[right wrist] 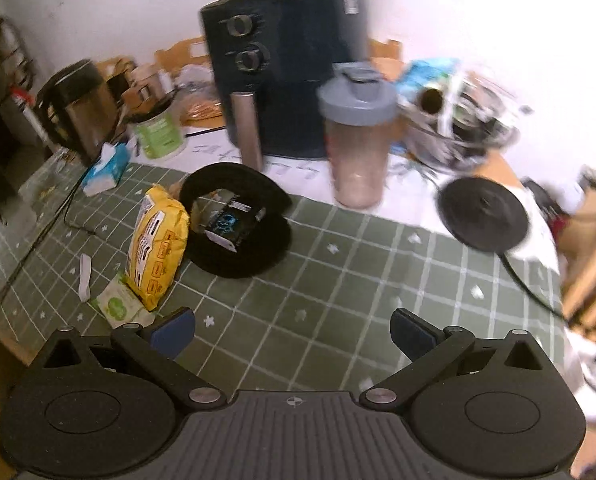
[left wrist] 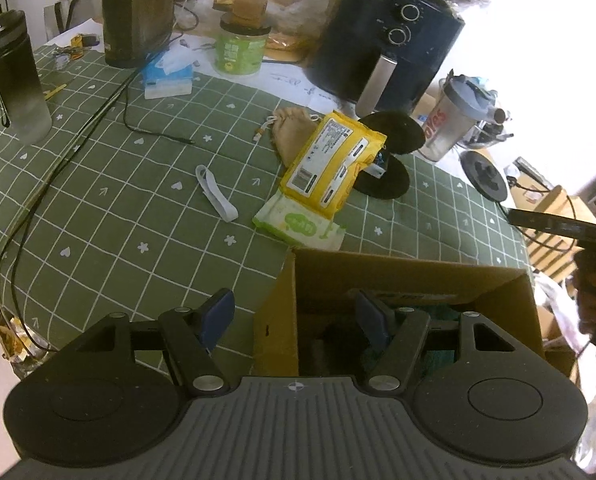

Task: Organize soft objects
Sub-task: 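Move the right gripper to the small black printed box on the earmuffs, then close the right gripper on the small black printed box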

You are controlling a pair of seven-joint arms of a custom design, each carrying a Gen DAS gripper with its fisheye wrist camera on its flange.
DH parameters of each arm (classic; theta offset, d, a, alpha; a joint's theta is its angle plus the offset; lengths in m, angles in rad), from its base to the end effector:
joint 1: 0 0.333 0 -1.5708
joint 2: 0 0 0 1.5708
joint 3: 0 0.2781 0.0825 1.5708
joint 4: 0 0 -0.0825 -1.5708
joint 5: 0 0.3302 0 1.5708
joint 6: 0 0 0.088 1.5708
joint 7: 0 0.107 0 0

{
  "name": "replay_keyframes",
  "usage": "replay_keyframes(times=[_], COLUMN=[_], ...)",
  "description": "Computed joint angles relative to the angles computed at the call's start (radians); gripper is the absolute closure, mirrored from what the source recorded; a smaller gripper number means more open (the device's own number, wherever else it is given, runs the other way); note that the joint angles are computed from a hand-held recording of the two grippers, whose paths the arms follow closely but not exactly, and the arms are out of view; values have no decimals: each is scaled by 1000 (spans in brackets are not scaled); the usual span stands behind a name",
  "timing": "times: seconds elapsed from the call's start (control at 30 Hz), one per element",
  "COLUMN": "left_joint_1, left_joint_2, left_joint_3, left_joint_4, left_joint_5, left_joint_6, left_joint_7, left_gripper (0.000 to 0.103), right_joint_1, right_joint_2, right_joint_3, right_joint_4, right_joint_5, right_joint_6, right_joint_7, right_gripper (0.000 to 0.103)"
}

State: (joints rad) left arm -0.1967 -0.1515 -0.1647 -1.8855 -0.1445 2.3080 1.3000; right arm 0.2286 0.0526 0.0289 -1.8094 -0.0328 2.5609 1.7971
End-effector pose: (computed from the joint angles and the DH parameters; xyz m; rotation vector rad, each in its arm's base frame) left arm 0.4753 -0.1889 0.6051 -1.9949 2.0563 -0.8231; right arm 0.5543 0.1461 0.5653 -1.8204 1.7290 -0.5016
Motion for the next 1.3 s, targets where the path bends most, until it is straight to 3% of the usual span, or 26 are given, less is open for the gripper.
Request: replay_keyframes(times=[0.23, 0.4, 0.57, 1.03, 1.2, 1.3], left_joint_1=[0, 2, 3, 14, 20, 22], left_joint_2=[20, 24, 16, -33, -43, -49], left_joint_3=[-11, -18, -20, -13, -11, -10], left_joint_4=[23, 34, 34, -14, -21, -25], left_joint_5=[24, 57, 85, 145, 162, 168], left_joint_6=[-1, 11, 13, -47, -75, -93], left_joint_7=[-52, -101, -153, -280, -312, -322], left_gripper=[37, 37, 37, 37, 37, 37], right_joint_1=[2, 28, 53, 78, 88, 96], right_joint_2=[182, 327, 457, 661, 741, 793], right_joint_3=[21, 16, -2, -37, -43, -50], right_joint_4=[180, 348, 500, 697, 799, 867], right_joint_5=[134, 150, 144, 101, 85, 74], right_joint_6=[31, -14, -59, -24, -39, -48], right_joint_7=[-275, -365, -380, -409, -425, -431], right_gripper=[1, 3, 12, 17, 27, 42])
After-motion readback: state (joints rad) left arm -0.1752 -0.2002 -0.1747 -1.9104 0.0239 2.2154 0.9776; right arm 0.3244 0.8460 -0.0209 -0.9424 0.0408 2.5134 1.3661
